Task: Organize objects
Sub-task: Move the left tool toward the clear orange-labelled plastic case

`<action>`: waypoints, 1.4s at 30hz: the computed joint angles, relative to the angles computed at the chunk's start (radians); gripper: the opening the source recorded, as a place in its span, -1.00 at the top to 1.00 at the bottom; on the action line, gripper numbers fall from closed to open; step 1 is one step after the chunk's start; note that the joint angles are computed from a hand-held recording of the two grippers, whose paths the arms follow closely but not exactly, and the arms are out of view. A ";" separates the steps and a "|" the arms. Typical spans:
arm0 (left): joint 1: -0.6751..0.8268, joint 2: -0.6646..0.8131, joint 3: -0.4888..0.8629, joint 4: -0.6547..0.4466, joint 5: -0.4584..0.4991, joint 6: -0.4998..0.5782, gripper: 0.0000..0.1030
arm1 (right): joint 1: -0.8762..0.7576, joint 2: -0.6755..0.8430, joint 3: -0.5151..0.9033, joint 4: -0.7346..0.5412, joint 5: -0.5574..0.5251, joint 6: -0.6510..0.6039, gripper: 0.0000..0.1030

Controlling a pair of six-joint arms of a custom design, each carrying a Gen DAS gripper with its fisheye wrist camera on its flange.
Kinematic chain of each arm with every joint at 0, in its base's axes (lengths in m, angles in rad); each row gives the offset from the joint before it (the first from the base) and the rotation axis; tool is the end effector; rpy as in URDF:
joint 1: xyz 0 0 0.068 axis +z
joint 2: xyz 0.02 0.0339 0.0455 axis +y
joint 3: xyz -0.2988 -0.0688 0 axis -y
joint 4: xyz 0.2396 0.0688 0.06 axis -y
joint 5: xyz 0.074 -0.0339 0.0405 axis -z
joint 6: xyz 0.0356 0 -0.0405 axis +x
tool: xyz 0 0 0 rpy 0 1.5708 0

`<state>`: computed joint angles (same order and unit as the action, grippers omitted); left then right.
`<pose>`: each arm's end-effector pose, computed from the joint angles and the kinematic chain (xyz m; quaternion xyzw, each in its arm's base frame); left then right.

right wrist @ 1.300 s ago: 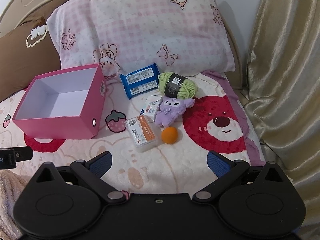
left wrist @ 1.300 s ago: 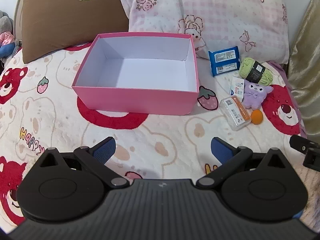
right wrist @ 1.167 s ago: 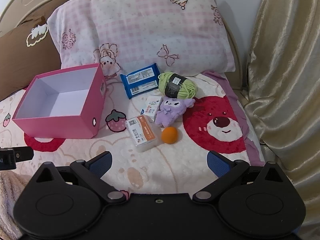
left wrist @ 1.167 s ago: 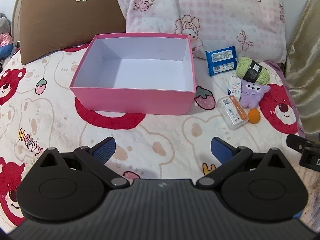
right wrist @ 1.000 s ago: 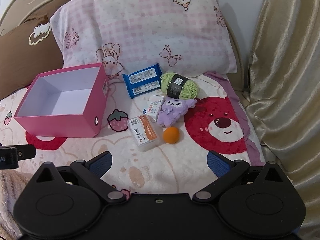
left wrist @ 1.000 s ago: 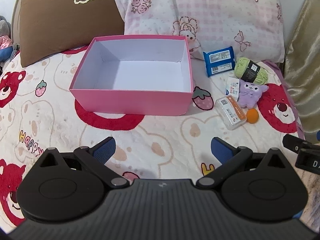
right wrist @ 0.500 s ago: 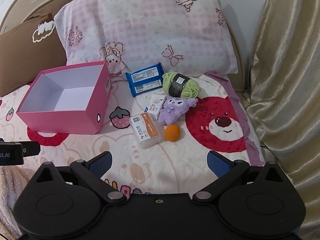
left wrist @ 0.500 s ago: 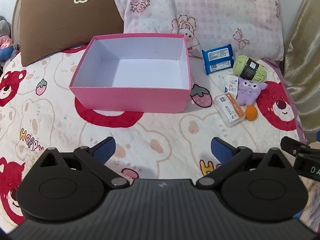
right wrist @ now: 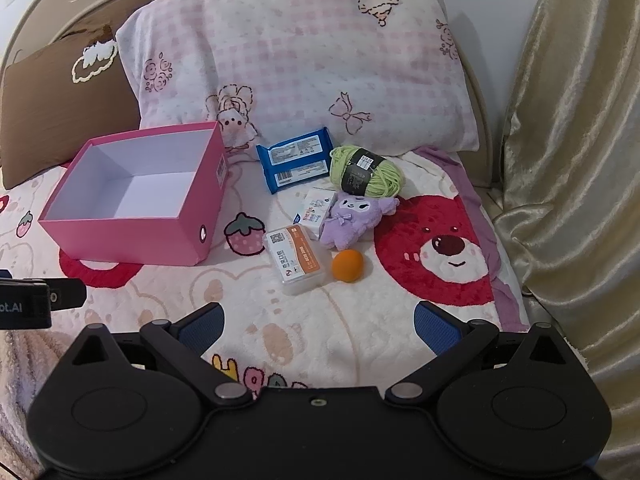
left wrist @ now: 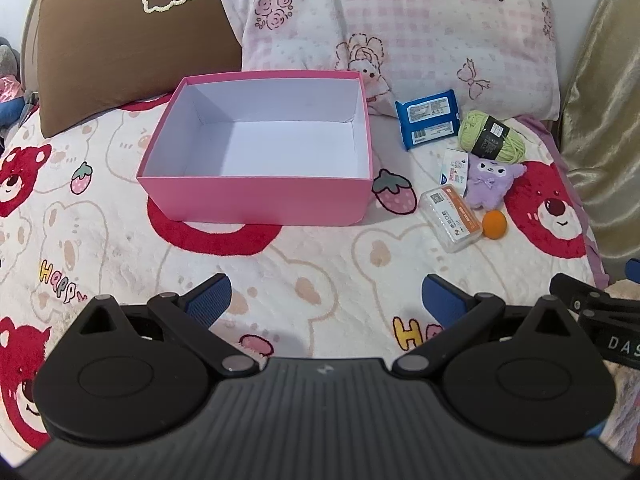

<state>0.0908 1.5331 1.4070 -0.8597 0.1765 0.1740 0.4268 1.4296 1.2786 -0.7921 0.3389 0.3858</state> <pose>0.3135 0.0223 0.3506 0.0651 0.9519 -0.0457 0.2958 0.2662 0.1080 0.3455 0.0328 0.9384 -0.0271 0.3429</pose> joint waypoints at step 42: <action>-0.228 0.167 0.211 -0.046 -0.065 -0.100 -0.95 | -0.494 0.033 -0.073 0.318 -0.664 -0.265 -0.99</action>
